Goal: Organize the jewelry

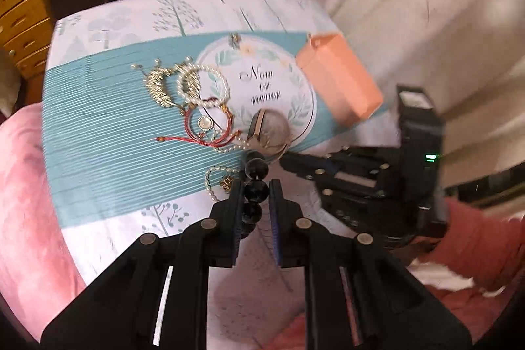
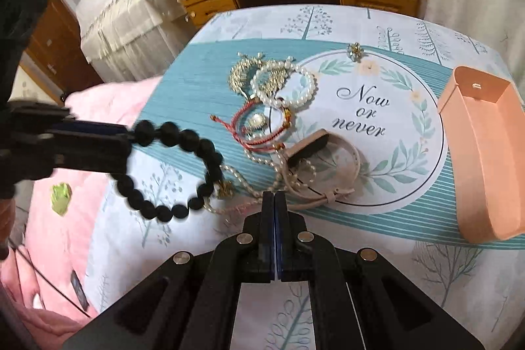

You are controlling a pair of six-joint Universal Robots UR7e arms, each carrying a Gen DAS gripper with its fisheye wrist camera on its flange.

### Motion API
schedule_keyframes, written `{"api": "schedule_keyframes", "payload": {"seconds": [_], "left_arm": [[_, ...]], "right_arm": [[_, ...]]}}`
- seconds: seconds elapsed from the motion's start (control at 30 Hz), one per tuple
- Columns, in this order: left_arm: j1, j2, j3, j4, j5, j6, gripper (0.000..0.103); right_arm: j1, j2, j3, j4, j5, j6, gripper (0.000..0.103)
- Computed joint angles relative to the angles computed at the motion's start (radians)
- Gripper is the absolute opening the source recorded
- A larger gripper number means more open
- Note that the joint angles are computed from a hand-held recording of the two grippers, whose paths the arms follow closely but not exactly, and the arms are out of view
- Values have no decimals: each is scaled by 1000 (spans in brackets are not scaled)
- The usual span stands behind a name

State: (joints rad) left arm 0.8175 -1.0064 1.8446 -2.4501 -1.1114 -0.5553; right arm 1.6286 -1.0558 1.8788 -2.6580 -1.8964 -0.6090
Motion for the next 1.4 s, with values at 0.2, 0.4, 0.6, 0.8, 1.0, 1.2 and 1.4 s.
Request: {"api": "schedule_keyframes", "payload": {"seconds": [0.2, 0.4, 0.6, 0.8, 1.0, 1.2, 1.4], "left_arm": [[-58, -75, 79, -57, 57, -121, 12], [-105, -128, 144, -55, 111, -234, 12], [-143, -173, 198, -33, 144, -296, 12], [-171, -211, 242, -20, 160, -359, 12], [-185, -225, 256, -20, 167, -372, 12], [-199, -218, 246, 2, 173, -377, 12], [-204, -194, 222, 0, 175, -386, 12]], "right_arm": [[-31, 38, -35, 26, 63, 136, 25], [-18, 90, -31, -110, 54, 150, 32], [-17, 100, -11, -287, 81, 245, 32], [-7, 145, -86, -239, -15, 376, 32], [-2, 196, -170, -140, -97, 505, 27], [6, 213, -170, -158, -101, 454, 13], [7, 135, -91, -186, -66, 415, 12]]}}
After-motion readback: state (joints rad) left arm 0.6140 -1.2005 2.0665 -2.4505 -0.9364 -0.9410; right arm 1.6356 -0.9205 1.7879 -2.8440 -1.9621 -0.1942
